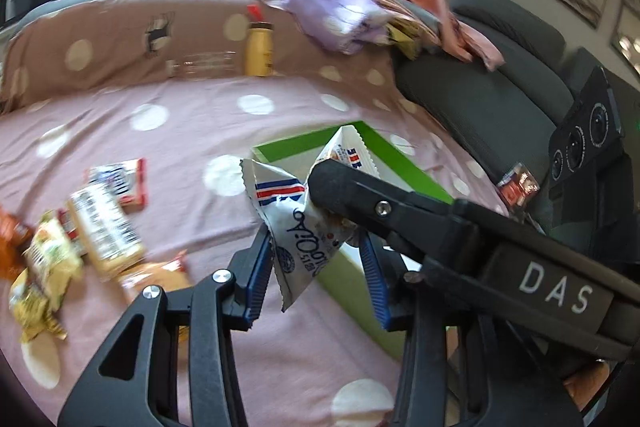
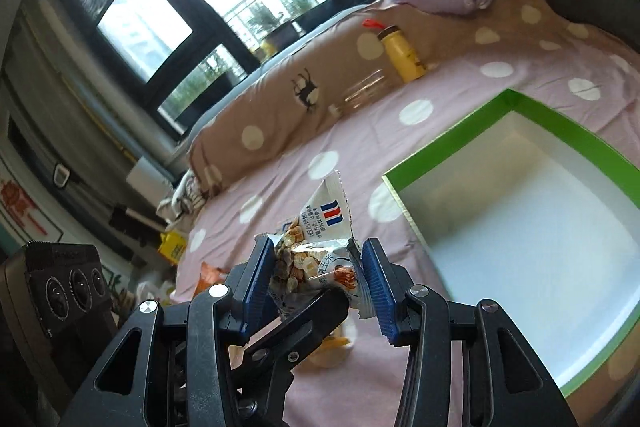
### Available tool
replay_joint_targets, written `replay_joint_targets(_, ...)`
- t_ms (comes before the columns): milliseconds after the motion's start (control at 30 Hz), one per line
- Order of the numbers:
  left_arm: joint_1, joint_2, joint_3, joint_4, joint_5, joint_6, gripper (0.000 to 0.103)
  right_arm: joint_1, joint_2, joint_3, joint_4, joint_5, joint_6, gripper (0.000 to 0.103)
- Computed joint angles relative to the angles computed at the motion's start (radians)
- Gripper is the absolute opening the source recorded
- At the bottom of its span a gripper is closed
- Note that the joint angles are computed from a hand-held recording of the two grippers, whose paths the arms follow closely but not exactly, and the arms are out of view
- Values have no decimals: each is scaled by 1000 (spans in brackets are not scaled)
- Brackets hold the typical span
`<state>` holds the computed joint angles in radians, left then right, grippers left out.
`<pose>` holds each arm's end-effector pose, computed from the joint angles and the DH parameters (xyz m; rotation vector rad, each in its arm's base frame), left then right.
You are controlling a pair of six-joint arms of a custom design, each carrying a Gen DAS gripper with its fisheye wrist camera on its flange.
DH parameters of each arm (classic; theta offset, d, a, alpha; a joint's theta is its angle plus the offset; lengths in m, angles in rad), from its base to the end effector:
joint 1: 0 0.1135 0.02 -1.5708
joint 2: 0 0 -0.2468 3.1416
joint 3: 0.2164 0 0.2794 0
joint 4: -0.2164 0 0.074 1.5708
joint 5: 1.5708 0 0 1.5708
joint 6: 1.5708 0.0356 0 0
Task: Organize snacks
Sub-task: 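Carry the peanut bag with the left gripper over the green box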
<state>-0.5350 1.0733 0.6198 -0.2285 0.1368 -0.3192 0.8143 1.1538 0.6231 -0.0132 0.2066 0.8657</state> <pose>0.2200 -0.1360 0.1959 0.3246 2.2951 -0.6014 0.1967 0.1978 0.1965 0.1850 2.1950 0.7712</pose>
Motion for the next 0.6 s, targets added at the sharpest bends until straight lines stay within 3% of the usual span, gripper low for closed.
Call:
replay_joint_targets(233, -140, 278, 179, 40, -53, 23, 41, -153, -142, -153, 11, -48, 83, 49)
replay_joint_targets(600, -184, 525, 356, 0, -19, 41, 40, -329, -134, -236, 23, -153, 127, 49)
